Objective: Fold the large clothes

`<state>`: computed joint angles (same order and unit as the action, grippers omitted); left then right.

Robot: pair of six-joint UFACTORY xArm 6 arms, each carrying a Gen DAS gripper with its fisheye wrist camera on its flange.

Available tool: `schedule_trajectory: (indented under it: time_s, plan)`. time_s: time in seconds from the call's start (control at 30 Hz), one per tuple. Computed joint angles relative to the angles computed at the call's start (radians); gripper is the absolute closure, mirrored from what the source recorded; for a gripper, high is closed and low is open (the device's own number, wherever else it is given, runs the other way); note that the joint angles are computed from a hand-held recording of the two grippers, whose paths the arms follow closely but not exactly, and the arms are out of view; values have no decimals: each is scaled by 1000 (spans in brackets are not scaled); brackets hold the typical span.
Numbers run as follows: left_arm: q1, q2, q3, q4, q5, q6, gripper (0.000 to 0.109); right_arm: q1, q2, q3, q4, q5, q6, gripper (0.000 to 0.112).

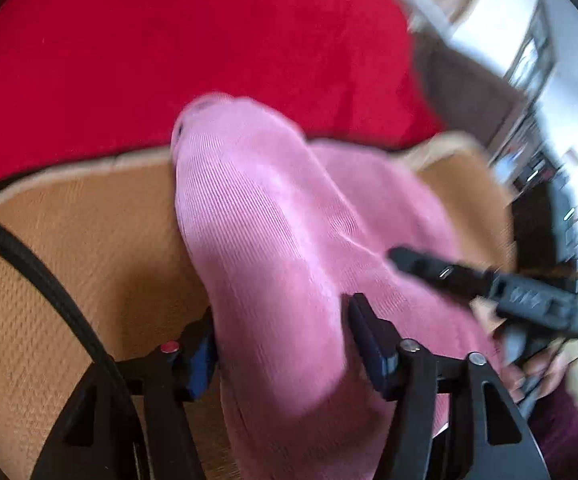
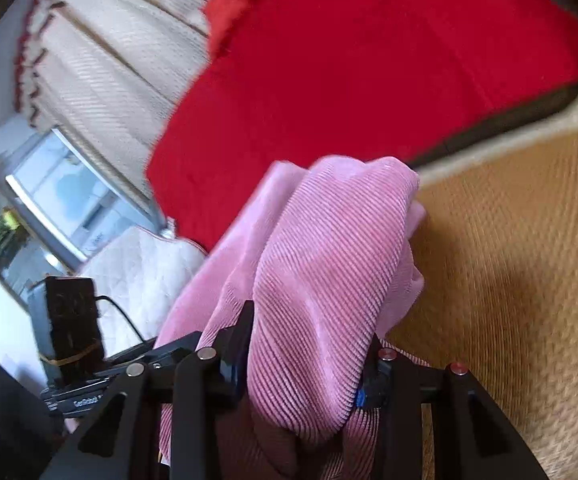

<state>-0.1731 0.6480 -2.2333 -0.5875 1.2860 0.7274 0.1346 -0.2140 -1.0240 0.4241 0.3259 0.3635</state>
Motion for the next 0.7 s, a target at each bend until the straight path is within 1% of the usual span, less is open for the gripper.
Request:
schedule_trajectory:
  time_s: [0.03, 0.07, 0.1, 0.13, 0.17, 0.23, 0.37, 0.4, 0.43, 0.47, 0.5, 0.57, 0.63, 0.67, 0.7]
  plan:
    - [-4, 25, -37, 30, 19, -39, 36, -12, 13, -5, -23, 42, 37, 65]
    - [-1, 32, -47, 18, 23, -52, 34, -18, 17, -3, -3, 59, 46, 60]
    - [5, 22, -29, -15, 19, -32, 34, -21, 13, 1, 31, 60, 30, 57]
    - [1, 8, -18, -6, 5, -19, 33, -27, 1, 7, 23, 60, 40, 56]
    - [-3, -21, 22, 5, -31, -1, 30, -30, -8, 8, -23, 59, 74, 55]
    - [-16, -76, 107, 26, -108, 35, 30, -35, -24, 7, -137, 60, 154, 55]
    - [-17, -107, 143, 34, -127, 62, 30, -49, -50, -16, -411, 109, 355, 55]
    - [5, -107, 135, 23, -117, 82, 30, -51, -59, -27, -504, 133, 421, 55]
    - [22, -116, 145, 8, -120, 100, 30, -53, -69, -33, -570, 139, 457, 55]
    - [27, -120, 145, 0, -121, 102, 30, -84, -120, 3, -595, 148, 453, 55]
    - [30, -114, 134, -8, -123, 97, 30, -88, -134, 13, -623, 122, 480, 55]
    - [42, -125, 150, -26, -140, 104, 30, -87, -135, 18, -599, 61, 454, 55]
    - [42, -132, 161, -24, -172, 97, 30, -68, -112, -15, -606, 41, 417, 56]
    - [47, -137, 170, -25, -184, 97, 30, -55, -99, -32, -610, 43, 405, 61]
    - [51, -135, 169, -22, -193, 94, 30, -44, -81, -53, -579, 47, 364, 69]
